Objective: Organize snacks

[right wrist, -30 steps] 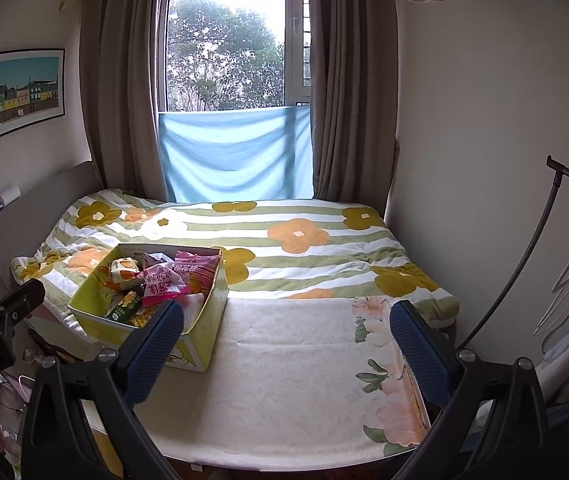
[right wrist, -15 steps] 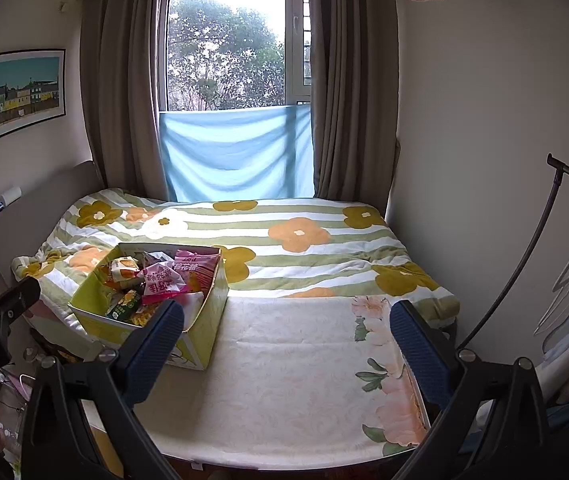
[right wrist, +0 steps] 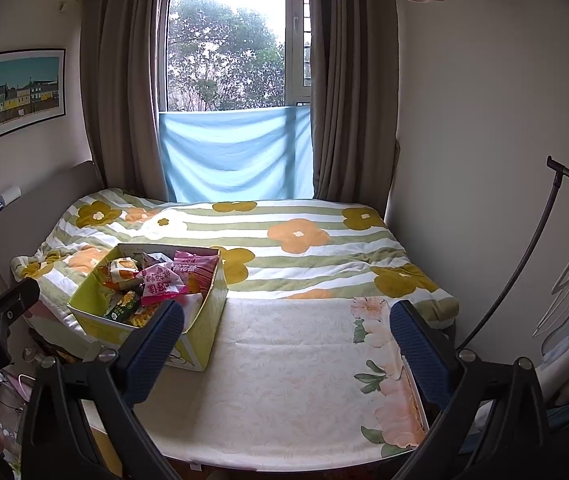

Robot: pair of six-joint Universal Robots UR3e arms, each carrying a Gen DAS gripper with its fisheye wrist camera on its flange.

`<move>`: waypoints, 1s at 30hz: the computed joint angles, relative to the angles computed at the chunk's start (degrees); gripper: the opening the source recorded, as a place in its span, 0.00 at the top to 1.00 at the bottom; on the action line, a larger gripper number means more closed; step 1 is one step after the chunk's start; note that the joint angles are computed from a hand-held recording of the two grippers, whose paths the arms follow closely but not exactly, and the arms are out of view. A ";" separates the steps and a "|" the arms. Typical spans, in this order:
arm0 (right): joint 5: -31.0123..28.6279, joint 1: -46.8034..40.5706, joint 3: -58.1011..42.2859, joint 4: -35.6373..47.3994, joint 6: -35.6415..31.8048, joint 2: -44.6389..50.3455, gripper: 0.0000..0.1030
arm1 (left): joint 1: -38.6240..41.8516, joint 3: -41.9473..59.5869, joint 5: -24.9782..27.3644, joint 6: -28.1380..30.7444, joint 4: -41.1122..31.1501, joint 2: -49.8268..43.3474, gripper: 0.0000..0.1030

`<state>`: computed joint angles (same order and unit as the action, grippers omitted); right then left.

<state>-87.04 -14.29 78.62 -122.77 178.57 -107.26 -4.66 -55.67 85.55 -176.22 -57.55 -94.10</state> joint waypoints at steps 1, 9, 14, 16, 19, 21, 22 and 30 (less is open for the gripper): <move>0.13 -0.13 0.02 0.12 -0.09 0.01 0.01 | 0.02 0.09 0.08 -0.03 -0.06 0.00 0.00; -0.01 -0.23 -0.71 0.72 0.05 0.40 0.01 | -0.54 0.95 1.40 -0.35 -0.08 -0.75 0.00; 0.10 -0.32 -0.69 0.78 0.05 0.36 0.01 | -1.48 0.27 2.65 -0.45 1.35 -0.73 0.00; 0.42 -0.60 -0.51 0.81 0.03 0.13 0.01 | -1.73 0.05 3.19 -0.29 1.93 -0.64 0.00; 0.41 -0.59 -0.47 0.65 -0.17 0.20 0.01 | -3.04 -0.51 5.84 -0.37 3.52 -0.83 0.00; 0.45 -0.64 -0.48 0.67 -0.19 0.20 0.01 | -3.28 -0.82 6.17 -0.29 4.36 -0.90 0.00; 0.53 -0.69 -0.55 0.80 -0.31 0.24 0.01 | -3.21 -0.83 5.99 -0.36 4.50 -0.91 0.00; 0.29 -0.46 -0.87 0.99 -0.13 0.37 0.01 | -2.88 -1.32 5.80 -1.12 4.70 -1.22 0.00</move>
<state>-86.75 -14.75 77.75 -121.78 178.43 -106.88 -7.54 -56.99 91.35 -177.34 -52.85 -95.32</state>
